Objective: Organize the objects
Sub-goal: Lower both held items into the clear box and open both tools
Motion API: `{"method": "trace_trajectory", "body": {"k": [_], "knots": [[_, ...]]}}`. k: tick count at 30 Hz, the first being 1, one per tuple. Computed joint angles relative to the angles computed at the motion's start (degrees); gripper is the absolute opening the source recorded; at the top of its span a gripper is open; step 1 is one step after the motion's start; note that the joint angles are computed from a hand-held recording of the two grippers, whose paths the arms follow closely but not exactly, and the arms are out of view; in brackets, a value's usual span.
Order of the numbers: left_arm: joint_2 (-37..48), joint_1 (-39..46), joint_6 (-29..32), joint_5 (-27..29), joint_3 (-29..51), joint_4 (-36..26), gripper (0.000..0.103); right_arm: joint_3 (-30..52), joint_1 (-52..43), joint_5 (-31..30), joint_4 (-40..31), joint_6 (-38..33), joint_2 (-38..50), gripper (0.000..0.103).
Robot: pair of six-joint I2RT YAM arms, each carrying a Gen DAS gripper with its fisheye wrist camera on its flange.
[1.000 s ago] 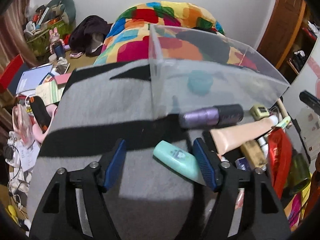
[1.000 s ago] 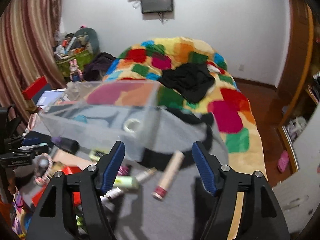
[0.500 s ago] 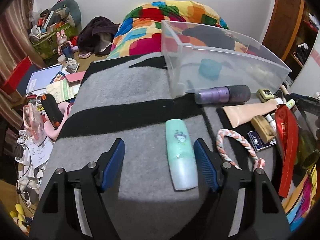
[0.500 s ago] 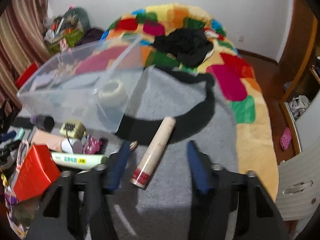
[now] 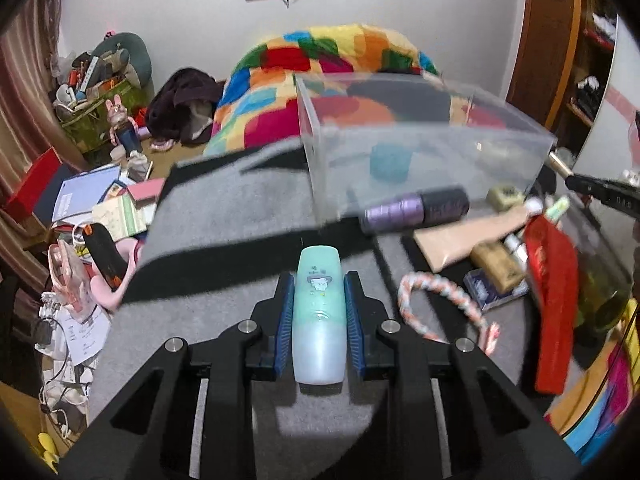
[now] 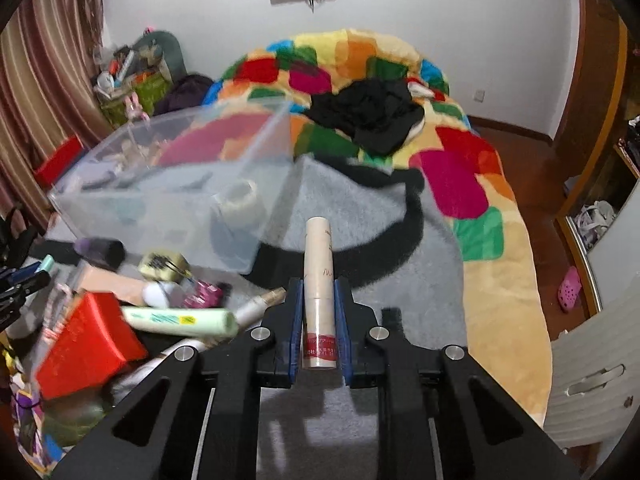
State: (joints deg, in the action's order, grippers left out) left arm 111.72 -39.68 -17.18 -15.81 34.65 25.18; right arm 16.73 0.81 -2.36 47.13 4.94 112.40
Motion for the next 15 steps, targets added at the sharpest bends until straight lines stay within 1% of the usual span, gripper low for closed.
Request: {"method": "trace_trajectory", "body": {"k": [3,4,7,11,15], "knots": [[-3.4,0.58,0.32,0.41,-0.85,0.96,0.025,-2.32,0.45,-1.33,-0.26,1.18,-6.15,0.014],[-4.53,0.76,0.49,0.64,-1.01,1.27,0.025,-3.07,0.87,-1.77,-1.06,1.57,-9.23,0.014],[-6.76,1.35,0.87,1.62,-0.87,1.96,0.025,-3.28,2.41,-2.66,-3.37,2.45,-14.34,0.014],[-7.44,1.46,1.05,2.06,1.01,1.93,0.025,-1.01,5.33,-2.54,-6.35,3.63,-16.83,0.014],[-5.86,2.6,1.17,4.86,4.77,-0.08,0.025,3.69,7.38,-2.99,-9.58,3.5,-14.98,0.014]]}}
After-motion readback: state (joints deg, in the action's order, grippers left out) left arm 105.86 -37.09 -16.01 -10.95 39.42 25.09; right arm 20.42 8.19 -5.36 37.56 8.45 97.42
